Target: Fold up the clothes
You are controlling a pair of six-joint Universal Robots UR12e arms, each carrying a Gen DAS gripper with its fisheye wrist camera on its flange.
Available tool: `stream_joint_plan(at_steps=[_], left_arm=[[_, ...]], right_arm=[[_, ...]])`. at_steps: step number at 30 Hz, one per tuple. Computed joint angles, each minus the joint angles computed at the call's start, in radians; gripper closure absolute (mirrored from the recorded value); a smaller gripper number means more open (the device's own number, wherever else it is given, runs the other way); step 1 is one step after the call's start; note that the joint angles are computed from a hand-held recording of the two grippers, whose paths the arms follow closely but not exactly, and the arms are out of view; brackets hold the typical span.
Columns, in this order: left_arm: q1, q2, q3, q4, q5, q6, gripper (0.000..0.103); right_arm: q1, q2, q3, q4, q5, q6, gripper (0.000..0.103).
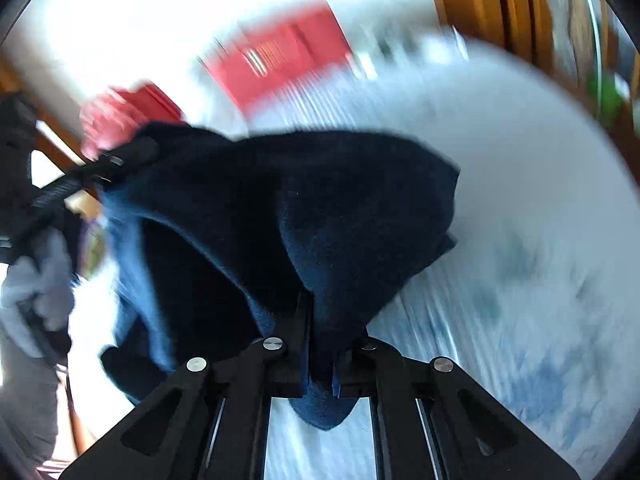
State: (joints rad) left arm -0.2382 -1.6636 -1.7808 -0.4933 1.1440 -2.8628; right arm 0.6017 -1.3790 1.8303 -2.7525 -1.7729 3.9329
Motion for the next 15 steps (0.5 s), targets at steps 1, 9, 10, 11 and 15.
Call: stream_joint_plan(at_steps=[1,9,10,11,15], left_arm=[[0.013,0.019,-0.001,0.050,-0.027,-0.008,0.099],[0.116,0.145,-0.061,-0.059,-0.186,0.175,0.098],[0.117,0.145,-0.075,-0.127,-0.147,0.209,0.098],[0.117,0.141,-0.089,-0.191,-0.102,0.233,0.098],[0.112,0.106,-0.165,-0.296,0.132,0.247,0.098]], right_arm=[[0.022,-0.012,-0.009,-0.047,-0.082,-0.016,0.097],[0.128,-0.071,-0.057,0.071,-0.061,-0.126,0.097],[0.123,-0.066,-0.056,0.125,0.020,-0.108,0.096],[0.118,-0.055,-0.052,0.175,0.091,-0.076,0.092],[0.104,-0.020,-0.032,0.321,0.223,0.067,0.088]])
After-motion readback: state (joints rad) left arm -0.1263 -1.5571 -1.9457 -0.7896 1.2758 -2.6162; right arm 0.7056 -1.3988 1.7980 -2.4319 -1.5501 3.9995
